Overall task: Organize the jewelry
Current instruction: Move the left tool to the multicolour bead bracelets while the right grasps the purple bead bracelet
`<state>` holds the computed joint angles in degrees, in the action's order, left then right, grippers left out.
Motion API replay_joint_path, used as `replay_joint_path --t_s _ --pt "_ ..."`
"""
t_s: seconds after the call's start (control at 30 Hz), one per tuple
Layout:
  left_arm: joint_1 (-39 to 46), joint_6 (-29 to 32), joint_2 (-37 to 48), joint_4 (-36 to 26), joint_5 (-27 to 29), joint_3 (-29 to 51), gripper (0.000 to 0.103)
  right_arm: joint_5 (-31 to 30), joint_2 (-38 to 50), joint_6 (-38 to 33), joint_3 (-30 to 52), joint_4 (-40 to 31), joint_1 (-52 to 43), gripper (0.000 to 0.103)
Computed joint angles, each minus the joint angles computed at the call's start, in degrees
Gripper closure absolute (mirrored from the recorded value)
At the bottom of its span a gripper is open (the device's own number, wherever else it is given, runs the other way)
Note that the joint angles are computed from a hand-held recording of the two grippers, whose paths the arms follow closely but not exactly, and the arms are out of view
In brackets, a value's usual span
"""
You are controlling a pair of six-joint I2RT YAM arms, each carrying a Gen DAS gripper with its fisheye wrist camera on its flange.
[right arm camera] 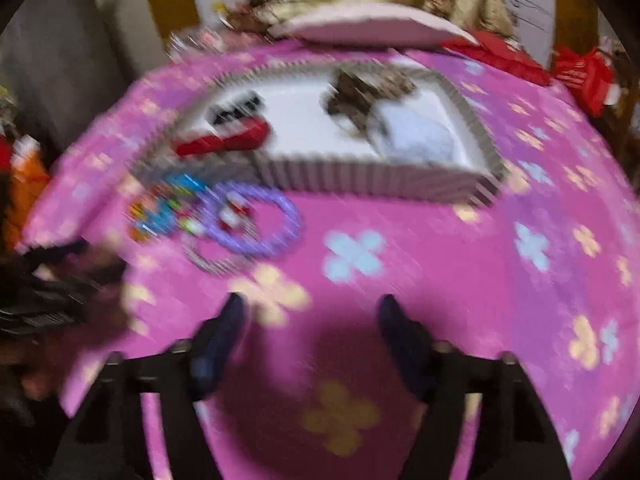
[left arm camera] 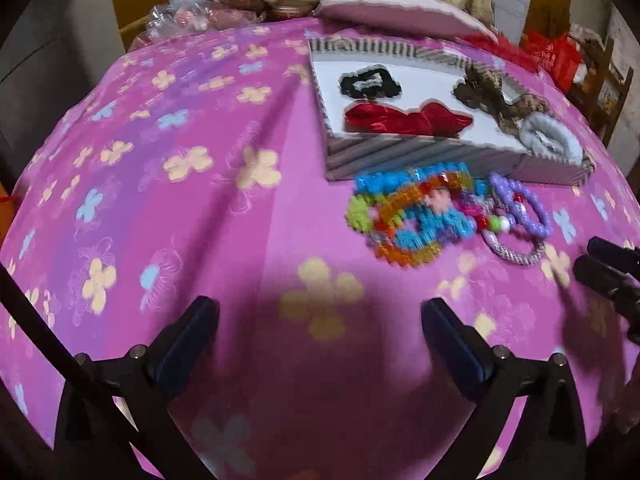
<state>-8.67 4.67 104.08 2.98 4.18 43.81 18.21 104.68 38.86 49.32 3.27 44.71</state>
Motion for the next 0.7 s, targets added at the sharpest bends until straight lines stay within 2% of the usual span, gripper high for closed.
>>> replay_joint_path --t_s 0.03,0.07,0.17,0.23,0.3,0.37,0.4,0.47,0.5,0.53,0.6,0.7 --pt "0.2 0.3 0.2 0.1 0.2 0.2 0.018 -0.6 0.4 -2.6 0.2 2.8 0.1 0.04" --pt "0.3 0.6 0.3 0.1 0.3 0.3 0.018 -0.9 1.3 -4.7 1.3 3.7 0.2 0.046" --pt "0.5 1.1 0.6 -0.5 0.6 0.9 0.018 -0.6 5.3 -9.8 6.4 3.2 0.7 0.065" --pt "0.5 1.3 0.8 -1.2 0.5 1.5 0.018 -2.4 8.2 -11.6 9.6 2.6 0.1 0.07" --pt "0.4 1.4 0.9 -1.8 0.3 2.0 0.018 -2.1 11.1 -10.6 13.4 -1.4 -0.4 0.078" --pt "0.4 1.5 1.0 -2.1 0.5 2.2 0.018 -2.5 11.2 -9.4 13.7 -2.2 -0.6 0.08" --pt "0.5 1.6 1.1 -2.4 0.7 2.4 0.02 -2.5 10.9 -9.0 13.5 -3.0 -0.7 0.087" --pt "0.7 2.4 0.7 -2.8 2.4 2.5 0.026 -1.6 10.2 -7.9 13.1 -6.0 -0.8 0.094" --pt "1.2 2.6 0.2 -3.0 4.9 2.5 0.035 -1.5 9.3 -7.1 11.6 -5.5 -0.9 0.094" --pt "1.5 2.5 0.0 -3.1 6.6 2.6 0.039 -1.0 8.0 -6.1 10.1 -5.9 -0.8 0.094" --pt "1.9 2.0 0.2 -3.5 10.7 3.4 0.039 0.6 5.6 -4.7 7.3 -7.1 -0.4 0.094" --pt "1.0 0.9 0.9 -2.7 11.2 5.0 0.039 1.2 2.1 -2.4 2.8 -7.5 -0.3 0.094"
